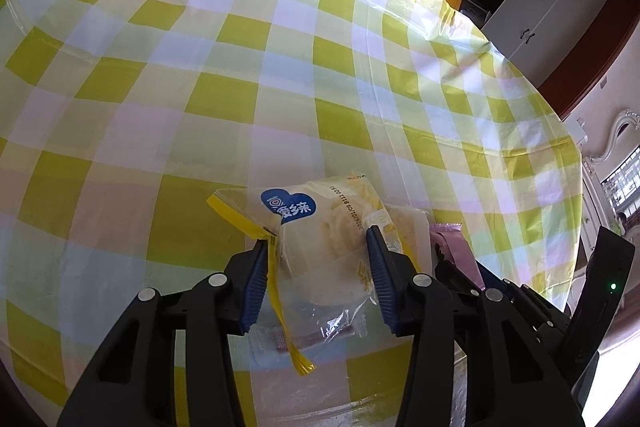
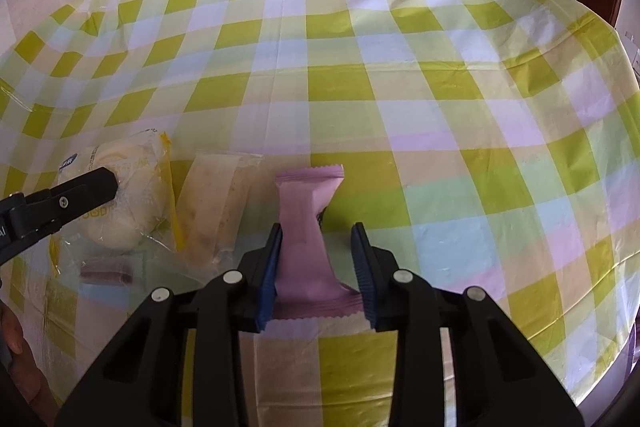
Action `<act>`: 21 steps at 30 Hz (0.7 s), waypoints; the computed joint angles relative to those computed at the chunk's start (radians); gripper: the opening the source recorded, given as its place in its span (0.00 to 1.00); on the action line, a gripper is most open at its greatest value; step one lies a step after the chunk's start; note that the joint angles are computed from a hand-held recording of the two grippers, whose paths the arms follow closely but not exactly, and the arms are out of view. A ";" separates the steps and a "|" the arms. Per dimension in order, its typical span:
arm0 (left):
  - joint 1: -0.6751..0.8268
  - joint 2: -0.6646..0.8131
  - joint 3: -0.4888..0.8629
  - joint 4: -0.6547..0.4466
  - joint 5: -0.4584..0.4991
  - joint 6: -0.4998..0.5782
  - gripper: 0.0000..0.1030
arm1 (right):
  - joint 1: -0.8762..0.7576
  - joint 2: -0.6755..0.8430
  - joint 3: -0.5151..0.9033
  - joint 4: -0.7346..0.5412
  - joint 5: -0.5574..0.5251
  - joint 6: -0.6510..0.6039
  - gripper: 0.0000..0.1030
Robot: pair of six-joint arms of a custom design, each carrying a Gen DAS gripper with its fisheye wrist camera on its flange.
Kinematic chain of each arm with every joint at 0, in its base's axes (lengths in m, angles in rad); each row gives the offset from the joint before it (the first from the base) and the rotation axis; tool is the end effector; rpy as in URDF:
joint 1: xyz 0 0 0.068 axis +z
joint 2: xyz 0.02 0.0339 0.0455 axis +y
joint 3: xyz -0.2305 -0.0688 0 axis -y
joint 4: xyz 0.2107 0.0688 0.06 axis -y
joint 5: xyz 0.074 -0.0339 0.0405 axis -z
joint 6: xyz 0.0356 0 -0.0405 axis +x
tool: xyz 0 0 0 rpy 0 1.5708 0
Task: Organize snacks
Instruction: 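Grasp the clear bagged bun with the left tool while the right tool grasps the pink bar, then carry the bun and pink bar to the white box and open both tools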
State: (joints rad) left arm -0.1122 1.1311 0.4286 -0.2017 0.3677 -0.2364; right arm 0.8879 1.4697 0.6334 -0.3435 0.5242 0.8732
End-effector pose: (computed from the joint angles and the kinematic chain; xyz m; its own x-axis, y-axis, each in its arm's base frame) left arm 0.1851 -0.0337 0.1475 -0.8355 -0.1258 -0.5349 0.1334 0.8979 -0.4195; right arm 0.1542 0.1613 0.1298 -0.7972 0.0714 -0.5995 0.0930 0.9956 -0.0052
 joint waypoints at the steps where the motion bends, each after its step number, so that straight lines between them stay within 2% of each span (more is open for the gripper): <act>1: 0.006 -0.002 -0.002 0.002 0.007 -0.004 0.41 | 0.002 -0.002 -0.001 -0.001 0.004 0.002 0.33; 21: 0.171 -0.088 -0.030 -0.022 0.171 -0.021 0.24 | 0.092 -0.085 0.019 -0.131 0.097 0.095 0.33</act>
State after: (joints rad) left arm 0.0587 1.0428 0.3984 -0.2241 0.5389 -0.2577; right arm 0.9795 1.3849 0.6524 -0.4744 0.6214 0.9678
